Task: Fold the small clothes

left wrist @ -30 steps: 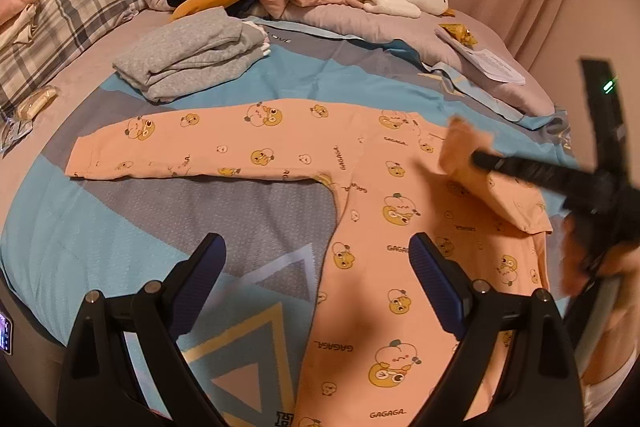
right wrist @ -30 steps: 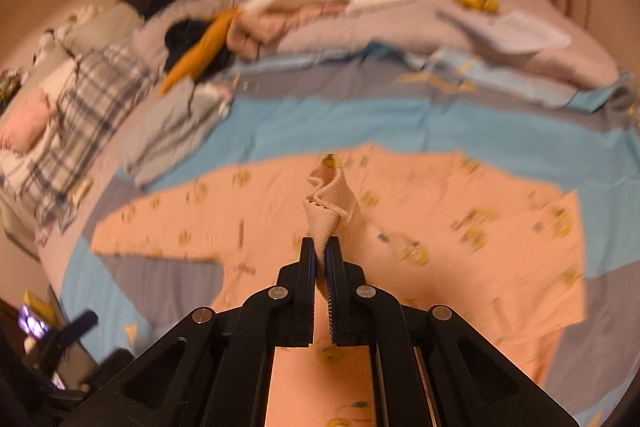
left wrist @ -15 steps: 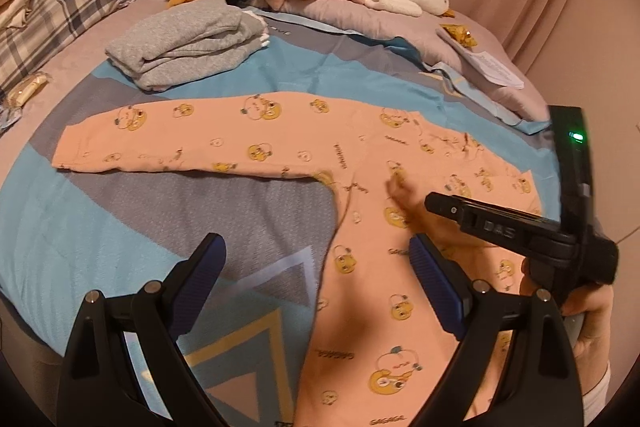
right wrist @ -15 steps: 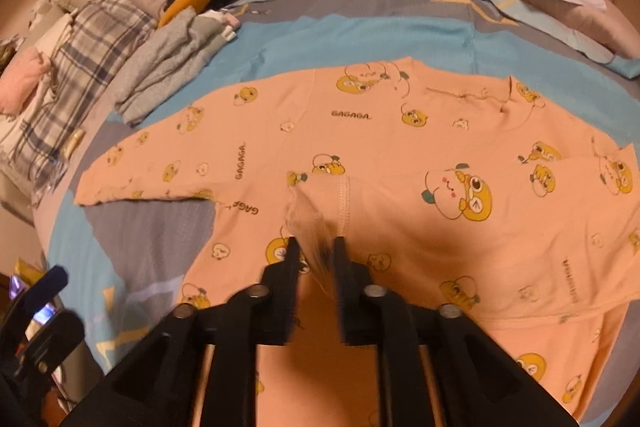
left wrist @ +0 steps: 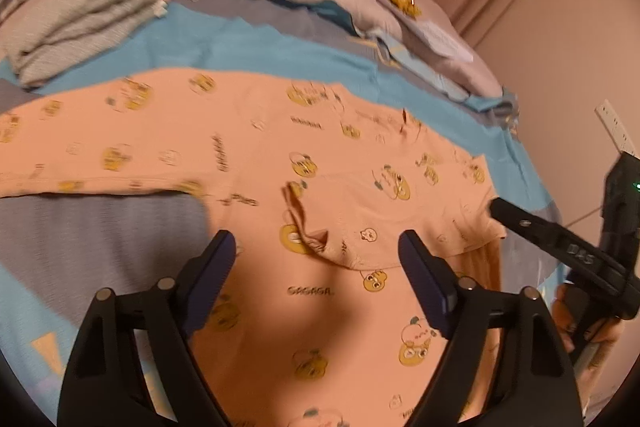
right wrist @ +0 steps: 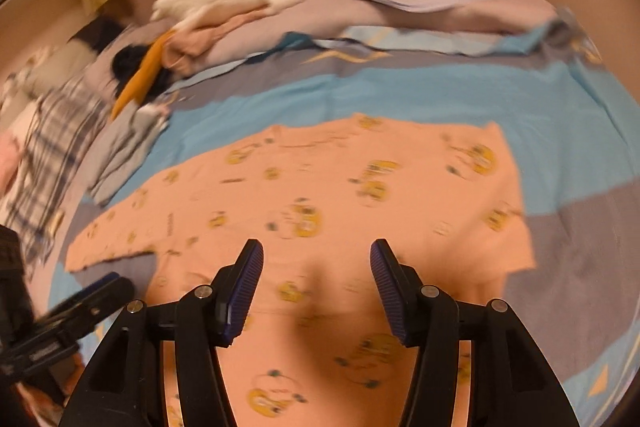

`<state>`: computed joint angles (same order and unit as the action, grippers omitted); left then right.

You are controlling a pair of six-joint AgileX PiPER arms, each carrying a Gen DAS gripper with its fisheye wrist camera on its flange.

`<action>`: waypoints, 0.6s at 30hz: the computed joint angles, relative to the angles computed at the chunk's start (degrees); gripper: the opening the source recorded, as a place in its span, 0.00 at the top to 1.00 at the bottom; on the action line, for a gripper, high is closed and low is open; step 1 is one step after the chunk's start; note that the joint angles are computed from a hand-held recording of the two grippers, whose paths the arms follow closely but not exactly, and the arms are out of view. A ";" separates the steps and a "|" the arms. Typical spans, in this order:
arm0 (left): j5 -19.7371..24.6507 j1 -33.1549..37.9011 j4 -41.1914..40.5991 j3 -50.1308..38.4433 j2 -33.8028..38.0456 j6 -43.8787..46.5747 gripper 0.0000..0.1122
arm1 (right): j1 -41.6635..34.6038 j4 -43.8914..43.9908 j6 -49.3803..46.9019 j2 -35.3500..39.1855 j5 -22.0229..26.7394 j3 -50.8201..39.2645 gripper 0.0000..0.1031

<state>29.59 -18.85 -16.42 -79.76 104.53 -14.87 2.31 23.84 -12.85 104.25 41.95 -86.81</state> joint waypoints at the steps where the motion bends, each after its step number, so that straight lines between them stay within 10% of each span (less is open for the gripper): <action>1: 0.28 -0.11 -0.90 -1.11 1.50 0.96 0.32 | -0.74 -0.16 0.39 -0.08 -0.38 0.59 0.46; 9: 2.58 0.66 -10.11 -5.99 8.77 8.92 0.46 | -4.17 -2.62 3.83 -0.53 -2.89 4.22 0.46; 14: 2.61 0.00 -6.03 -8.39 10.46 5.77 0.89 | -5.76 -1.68 3.59 -0.15 -3.49 5.35 0.46; 18: 2.79 -0.62 -2.23 -10.36 10.44 3.07 0.93 | -6.83 -0.92 3.26 0.35 -3.70 5.76 0.46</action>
